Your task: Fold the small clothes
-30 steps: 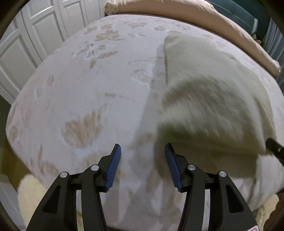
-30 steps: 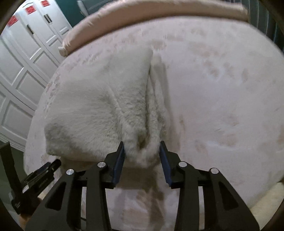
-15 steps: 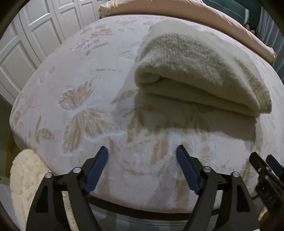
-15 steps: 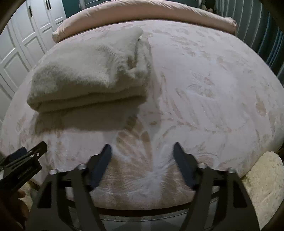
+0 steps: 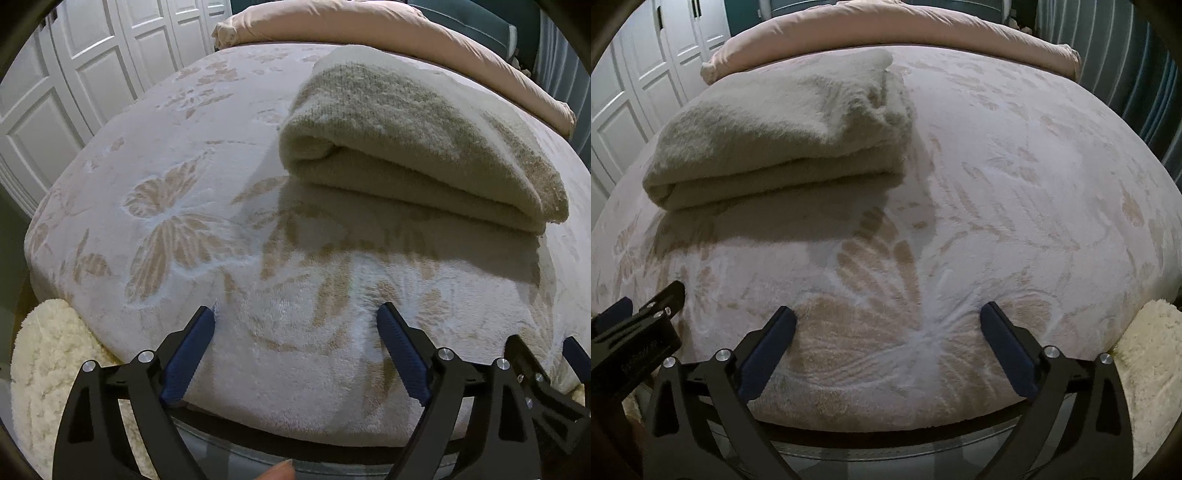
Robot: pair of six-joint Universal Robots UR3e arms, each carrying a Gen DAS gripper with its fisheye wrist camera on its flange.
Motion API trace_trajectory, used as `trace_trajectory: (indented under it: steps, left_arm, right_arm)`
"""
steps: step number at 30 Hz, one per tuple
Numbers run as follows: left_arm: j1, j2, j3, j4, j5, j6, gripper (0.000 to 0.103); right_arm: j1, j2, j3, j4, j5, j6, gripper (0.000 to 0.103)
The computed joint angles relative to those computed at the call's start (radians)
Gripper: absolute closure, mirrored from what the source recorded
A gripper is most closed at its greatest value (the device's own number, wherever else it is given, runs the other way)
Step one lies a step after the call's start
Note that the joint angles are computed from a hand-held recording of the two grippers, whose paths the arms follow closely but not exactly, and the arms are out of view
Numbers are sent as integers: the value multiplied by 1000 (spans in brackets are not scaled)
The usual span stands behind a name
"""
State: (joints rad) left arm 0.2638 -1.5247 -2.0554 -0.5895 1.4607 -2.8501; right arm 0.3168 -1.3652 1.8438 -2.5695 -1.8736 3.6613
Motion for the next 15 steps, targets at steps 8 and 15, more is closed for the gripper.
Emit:
trace_trajectory:
  steps: [8, 15]
  left_arm:
    - [4, 33, -82, 83, -8, 7, 11]
    - [16, 51, -145, 157, -28, 11, 10]
  right_arm:
    - [22, 20, 13, -46, -24, -2, 5]
    - [73, 50, 3, -78, -80, 39, 5]
